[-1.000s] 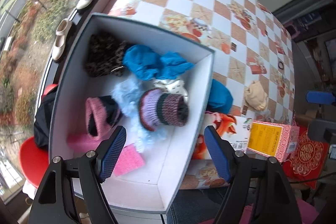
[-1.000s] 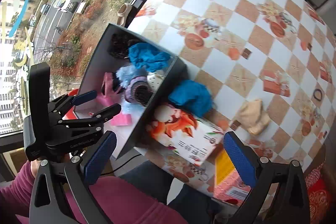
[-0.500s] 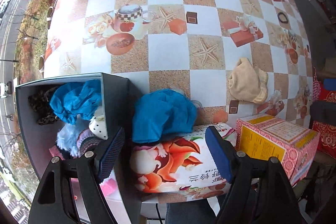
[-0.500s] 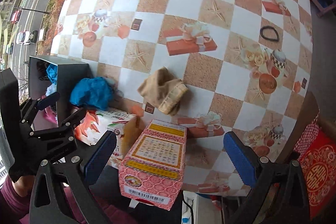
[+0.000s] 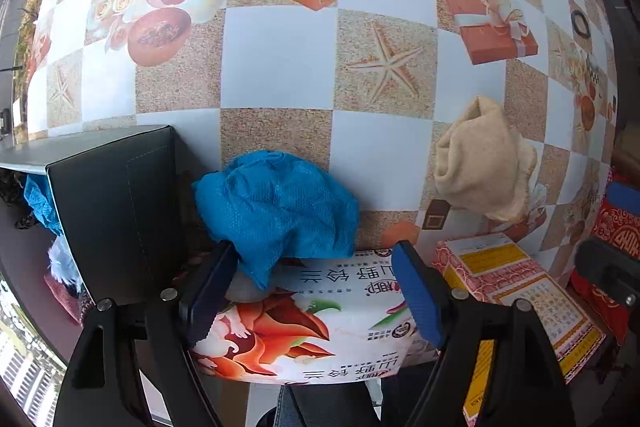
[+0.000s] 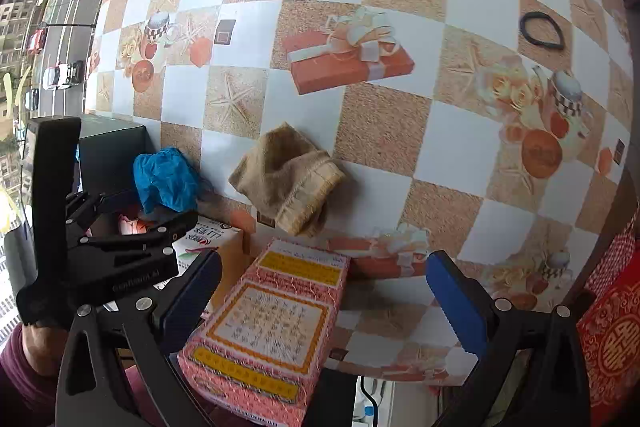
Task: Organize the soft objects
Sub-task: 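Move the left tool to the blue cloth while the right tool reaches the beige sock, then grasp the blue cloth with the left tool while the right tool grasps the beige sock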
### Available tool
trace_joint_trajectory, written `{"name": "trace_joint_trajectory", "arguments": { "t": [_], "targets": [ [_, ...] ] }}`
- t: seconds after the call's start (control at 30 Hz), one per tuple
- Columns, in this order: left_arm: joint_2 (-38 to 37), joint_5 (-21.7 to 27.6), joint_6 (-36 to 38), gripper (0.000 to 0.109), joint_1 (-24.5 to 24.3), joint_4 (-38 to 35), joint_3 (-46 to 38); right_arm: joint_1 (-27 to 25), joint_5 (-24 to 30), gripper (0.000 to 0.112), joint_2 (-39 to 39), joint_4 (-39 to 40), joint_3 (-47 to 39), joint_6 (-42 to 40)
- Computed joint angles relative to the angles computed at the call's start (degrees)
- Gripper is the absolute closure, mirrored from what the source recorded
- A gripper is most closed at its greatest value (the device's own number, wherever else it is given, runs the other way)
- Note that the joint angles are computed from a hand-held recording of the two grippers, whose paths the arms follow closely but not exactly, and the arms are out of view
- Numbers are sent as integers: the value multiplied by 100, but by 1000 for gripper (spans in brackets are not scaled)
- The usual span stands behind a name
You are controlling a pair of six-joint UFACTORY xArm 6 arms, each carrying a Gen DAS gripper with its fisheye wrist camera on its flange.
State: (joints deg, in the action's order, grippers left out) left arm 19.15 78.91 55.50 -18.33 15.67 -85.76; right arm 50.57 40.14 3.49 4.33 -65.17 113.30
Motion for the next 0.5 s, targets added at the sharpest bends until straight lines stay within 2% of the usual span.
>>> {"name": "trace_joint_trajectory", "arguments": {
  "t": [0.17, 0.27, 0.37, 0.5],
  "targets": [
    [44, -174, -176, 26, -74, 273, 193, -345, -425, 9, 478, 1017, 47, -1486],
    [198, -182, -307, 26, -73, 358, 170, -442, -269, 9, 767, 1435, -74, -2031],
    [268, -135, -263, 26, -107, 230, 201, -368, -183, 9, 797, 1450, 36, -1732],
    [67, -461, -22, 26, -192, 2, 626, 15, -416, 9, 335, 1185, 774, -430]
  ]
}}
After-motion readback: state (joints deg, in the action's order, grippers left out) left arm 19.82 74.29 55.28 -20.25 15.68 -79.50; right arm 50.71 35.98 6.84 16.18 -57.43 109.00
